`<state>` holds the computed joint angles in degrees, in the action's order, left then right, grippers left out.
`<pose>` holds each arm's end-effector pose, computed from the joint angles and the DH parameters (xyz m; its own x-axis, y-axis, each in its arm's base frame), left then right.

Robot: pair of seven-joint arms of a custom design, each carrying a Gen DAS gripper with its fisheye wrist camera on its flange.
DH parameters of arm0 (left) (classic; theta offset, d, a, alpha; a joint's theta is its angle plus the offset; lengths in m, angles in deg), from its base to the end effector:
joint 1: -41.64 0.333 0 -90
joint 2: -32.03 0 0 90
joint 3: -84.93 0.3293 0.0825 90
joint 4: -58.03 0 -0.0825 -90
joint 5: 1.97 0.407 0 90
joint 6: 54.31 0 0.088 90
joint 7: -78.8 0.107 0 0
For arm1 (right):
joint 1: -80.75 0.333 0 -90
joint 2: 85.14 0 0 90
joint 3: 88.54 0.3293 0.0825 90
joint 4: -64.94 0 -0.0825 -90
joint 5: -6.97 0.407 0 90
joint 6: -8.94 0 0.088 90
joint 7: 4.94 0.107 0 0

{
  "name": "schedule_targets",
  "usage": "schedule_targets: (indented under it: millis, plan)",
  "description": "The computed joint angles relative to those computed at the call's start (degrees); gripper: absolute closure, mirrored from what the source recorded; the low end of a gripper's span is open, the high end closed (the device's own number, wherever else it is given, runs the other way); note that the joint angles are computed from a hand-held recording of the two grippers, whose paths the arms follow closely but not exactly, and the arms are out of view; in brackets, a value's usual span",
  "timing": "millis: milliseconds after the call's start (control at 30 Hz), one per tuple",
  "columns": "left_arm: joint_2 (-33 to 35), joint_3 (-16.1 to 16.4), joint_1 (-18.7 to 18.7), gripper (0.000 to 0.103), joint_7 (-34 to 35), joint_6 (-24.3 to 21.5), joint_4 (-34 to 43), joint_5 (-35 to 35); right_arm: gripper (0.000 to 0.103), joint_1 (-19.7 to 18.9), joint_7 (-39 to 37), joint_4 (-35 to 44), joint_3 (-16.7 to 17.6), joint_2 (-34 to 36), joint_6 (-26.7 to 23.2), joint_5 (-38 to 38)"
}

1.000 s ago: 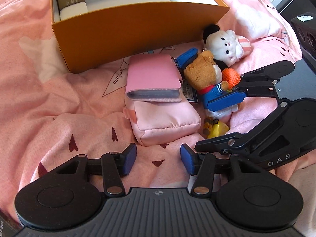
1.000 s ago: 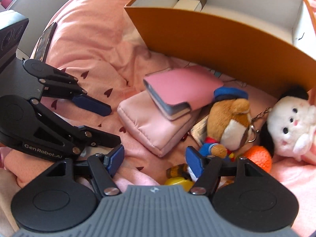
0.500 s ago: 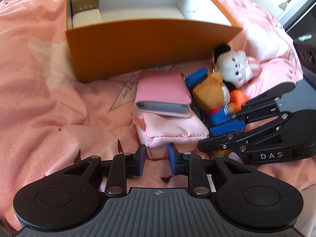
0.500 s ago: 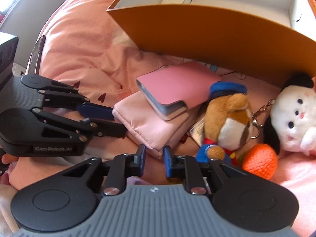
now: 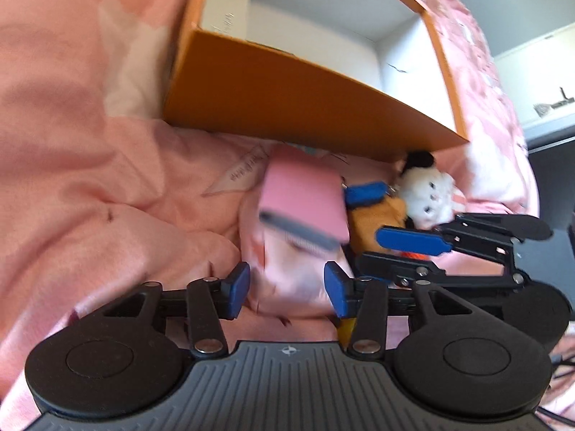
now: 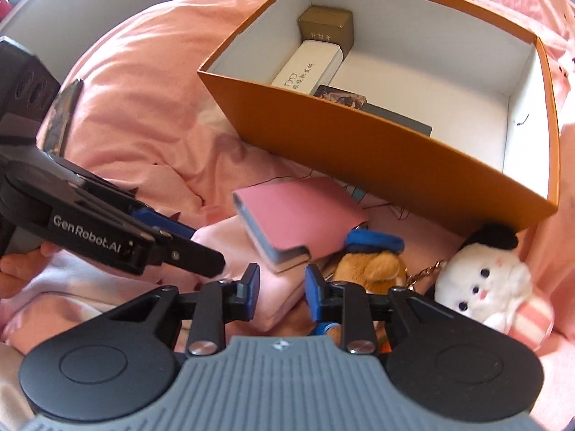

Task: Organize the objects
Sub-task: 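Grasp the pink pouch with the left gripper while the right grasps the pink wallet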

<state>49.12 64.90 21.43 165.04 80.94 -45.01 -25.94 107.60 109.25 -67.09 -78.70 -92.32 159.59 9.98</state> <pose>0.5285 -0.4295 0.4229 -0.3408 -0.8217 0.4567 -0.9401 0.2988 -0.1640 0.4390 0.3277 0.4461 0.2166 -0.9561 -0.1974 -0.9135 -0.1271 -0.3865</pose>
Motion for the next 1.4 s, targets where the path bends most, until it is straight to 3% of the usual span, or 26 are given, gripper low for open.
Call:
schedule_targets:
  millis: [100,200,433,533,633,733,833,933,1067,1133,1267,1400]
  plan:
    - [1.5,1.1,-1.6,0.046,-2.7,-1.6,2.3,5.6,0.072,-0.1,-0.5,0.9,0.3,1.0,0.1,-2.7]
    - [4.7,1.0,-1.9,0.046,-1.7,-7.0,6.5,8.3,0.064,0.5,-5.4,1.5,-0.3,1.9,1.1,-0.2]
    - [10.8,0.0,-0.9,0.045,-0.3,-11.5,11.8,5.2,0.064,0.3,-9.3,4.9,-0.3,5.8,-2.0,-1.4]
    - [10.4,-0.2,-0.7,0.051,0.0,-9.7,10.6,4.2,0.06,0.0,-10.2,4.7,-0.5,5.9,-2.4,-0.6]
    - [8.3,-0.2,-0.8,0.069,1.3,-6.9,8.1,4.7,0.057,-0.2,-10.5,3.9,-0.6,5.2,-2.0,0.5]
    - [5.1,0.3,-1.5,0.076,2.2,-2.7,5.0,7.0,0.057,-0.3,-11.2,3.4,-0.7,4.8,-1.2,2.4]
    - [2.7,0.9,-2.3,0.08,1.9,0.2,3.0,9.9,0.054,-0.3,-12.7,3.3,-0.8,4.5,0.2,4.5]
    - [0.0,2.6,-4.5,0.081,1.0,3.3,0.9,18.6,0.045,-0.3,-13.7,3.6,-1.0,4.4,1.8,7.1]
    - [-1.1,2.5,-4.3,0.081,4.0,3.3,0.5,22.9,0.04,-0.4,-15.0,4.2,-1.7,4.9,4.3,16.9]
    - [-0.4,2.6,-4.2,0.081,3.2,3.0,1.1,22.9,0.039,-0.8,-11.4,5.2,-1.6,6.1,4.7,17.5]
    - [0.5,2.5,-3.8,0.081,1.2,4.0,1.4,21.7,0.039,-1.0,0.7,8.9,-1.4,10.4,2.3,10.2]
    - [0.5,2.2,-3.8,0.081,-0.1,5.3,0.4,21.2,0.034,-1.0,7.3,11.0,-1.4,13.3,0.3,7.9]
